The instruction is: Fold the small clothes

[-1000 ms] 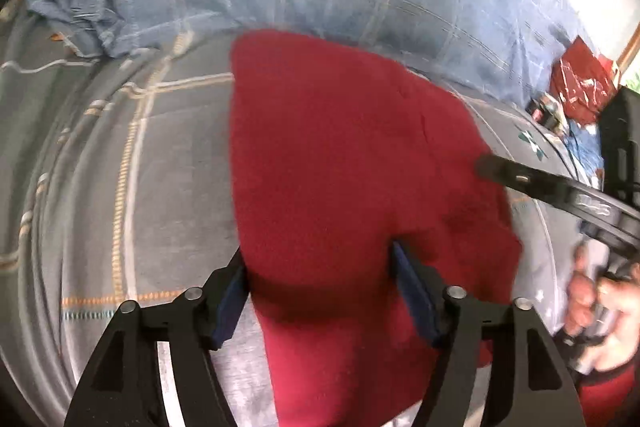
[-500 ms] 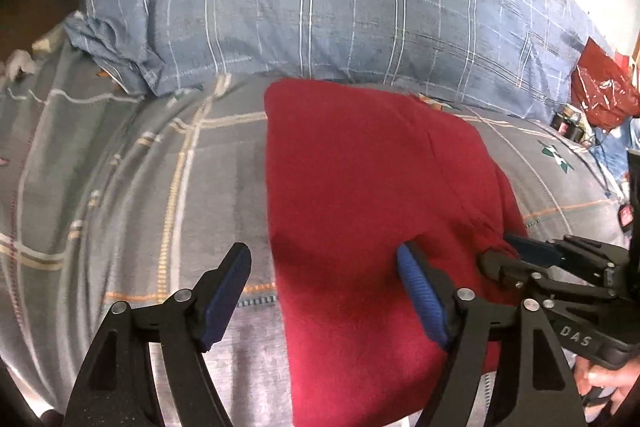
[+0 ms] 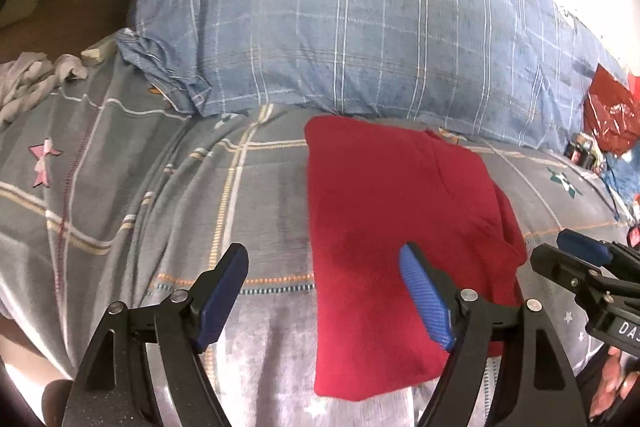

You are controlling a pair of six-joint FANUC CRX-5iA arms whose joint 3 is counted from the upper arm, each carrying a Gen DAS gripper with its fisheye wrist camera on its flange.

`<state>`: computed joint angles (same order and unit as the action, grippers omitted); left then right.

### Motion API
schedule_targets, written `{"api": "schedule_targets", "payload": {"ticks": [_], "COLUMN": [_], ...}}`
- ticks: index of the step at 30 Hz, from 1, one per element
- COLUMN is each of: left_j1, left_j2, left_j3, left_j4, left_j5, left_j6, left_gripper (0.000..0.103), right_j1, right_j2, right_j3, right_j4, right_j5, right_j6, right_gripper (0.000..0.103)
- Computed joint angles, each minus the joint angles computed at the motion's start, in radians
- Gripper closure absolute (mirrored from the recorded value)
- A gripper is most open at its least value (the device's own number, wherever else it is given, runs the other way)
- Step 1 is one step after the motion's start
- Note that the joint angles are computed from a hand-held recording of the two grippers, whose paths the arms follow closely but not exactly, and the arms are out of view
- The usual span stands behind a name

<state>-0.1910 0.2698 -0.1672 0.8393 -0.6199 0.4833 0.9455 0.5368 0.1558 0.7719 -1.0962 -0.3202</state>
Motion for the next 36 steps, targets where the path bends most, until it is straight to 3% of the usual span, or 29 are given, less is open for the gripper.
{"api": "schedule_targets", "payload": {"ticks": [15,36], "left_j1": [0.037,0.049], "left_j2": [-0.124,-0.097], "left_j3": [-0.148,-0.109], "left_j4": [0.16,0.125], "left_j5": [0.042,0.016], "left_j6": [-0.179,-0.153], "left_gripper": [0.024,0.024], "right_j1": [0.023,0.025], "right_j2": [0.025,0.04], "right_j3": [0.04,0.062], "right_j4": [0.037,0.021], "right_j5": [-0.03,-0.02], "right_j6": [-0.021,-0.005], "right_gripper": [0.027,0.026]}}
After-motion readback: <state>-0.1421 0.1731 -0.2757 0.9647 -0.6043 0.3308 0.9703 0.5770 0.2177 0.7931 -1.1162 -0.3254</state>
